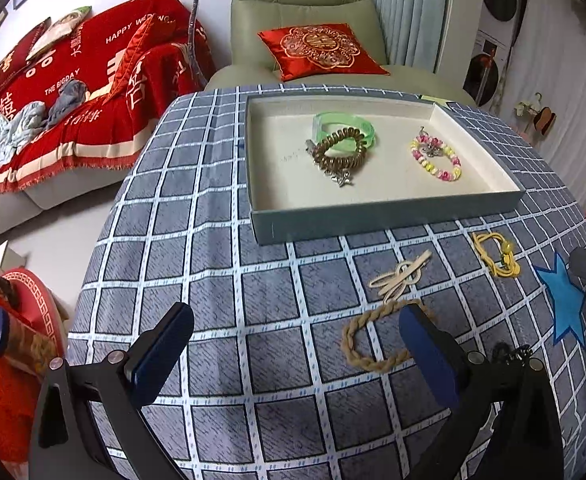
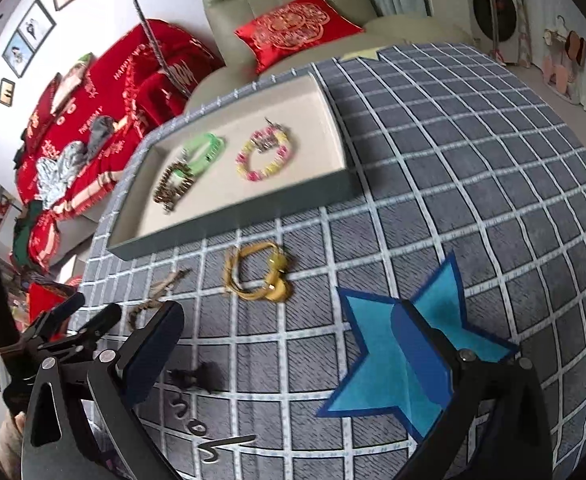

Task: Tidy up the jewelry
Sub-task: 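Open both tools and withdraw them from the tray toward the remaining jewelry, then grasp the braided cord bracelet with the left tool while the right tool grasps the yellow cord bracelet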

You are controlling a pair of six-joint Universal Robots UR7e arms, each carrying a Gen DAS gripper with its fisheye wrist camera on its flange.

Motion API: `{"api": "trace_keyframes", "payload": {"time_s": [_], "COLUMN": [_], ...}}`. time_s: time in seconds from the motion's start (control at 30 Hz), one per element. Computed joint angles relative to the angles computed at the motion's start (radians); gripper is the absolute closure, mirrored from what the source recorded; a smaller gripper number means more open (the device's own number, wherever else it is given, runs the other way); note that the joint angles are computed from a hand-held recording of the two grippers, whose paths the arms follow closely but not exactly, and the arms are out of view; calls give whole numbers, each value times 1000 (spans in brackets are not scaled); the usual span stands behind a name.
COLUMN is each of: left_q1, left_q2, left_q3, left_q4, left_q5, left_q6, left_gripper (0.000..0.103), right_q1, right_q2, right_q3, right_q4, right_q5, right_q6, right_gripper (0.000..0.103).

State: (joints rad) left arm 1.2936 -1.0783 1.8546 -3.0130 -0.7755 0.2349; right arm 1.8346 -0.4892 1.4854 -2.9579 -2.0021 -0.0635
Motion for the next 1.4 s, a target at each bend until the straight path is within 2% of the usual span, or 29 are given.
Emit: {"api": "trace_keyframes", "payload": {"time_s": [0.27,0.47,0.63,0.7,0.8,0.87,0.97,1.0,1.03,1.13,1.2,1.23,1.27,1.3,1.4], "left_q1": [-2,-1,-1,-2,-2,-4,-11,-14,-14,-21,-21,-19,-21,-27,-27], "left_q2": [10,22,35,35,34,33,34,33,29,22,13,8,5,8,2], "left_q3": [0,-2,-9,-5,-2,1,7,10,12,16,15,13,14,17,24], "left_q4": [17,10,30,31,28,25,16,16,21,48,80,100,110,107,107], "left_q5": [5,13,29,28,23,15,21,18,3,-8,-41,-61,-71,-61,-71], "left_q6": [12,34,38,41,51,61,86,96,101,105,96,91,90,99,93], "left_gripper": [0,0,1,1,1,7,8,10,18,31,46,61,78,81,81], "right_q1": [8,17,31,41,53,60,66,68,68,72,73,75,77,78,74], "right_q2": [60,109,155,172,187,197,197,195,193,193,196,196,198,201,189], "right_q3": [-85,-156,-212,-226,-238,-242,-236,-235,-234,-235,-241,-240,-239,-242,-220], "right_q4": [61,83,109,102,98,89,86,91,95,105,112,111,106,103,80], "right_q5": [-100,-143,-200,-233,-264,-285,-280,-276,-271,-261,-256,-255,-259,-260,-245], "right_q6": [-3,-26,-69,-102,-143,-174,-194,-195,-196,-206,-211,-215,-222,-225,-222], "right_gripper": [0,1,14,23,28,32,41,45,47,60,77,83,83,83,83]}}
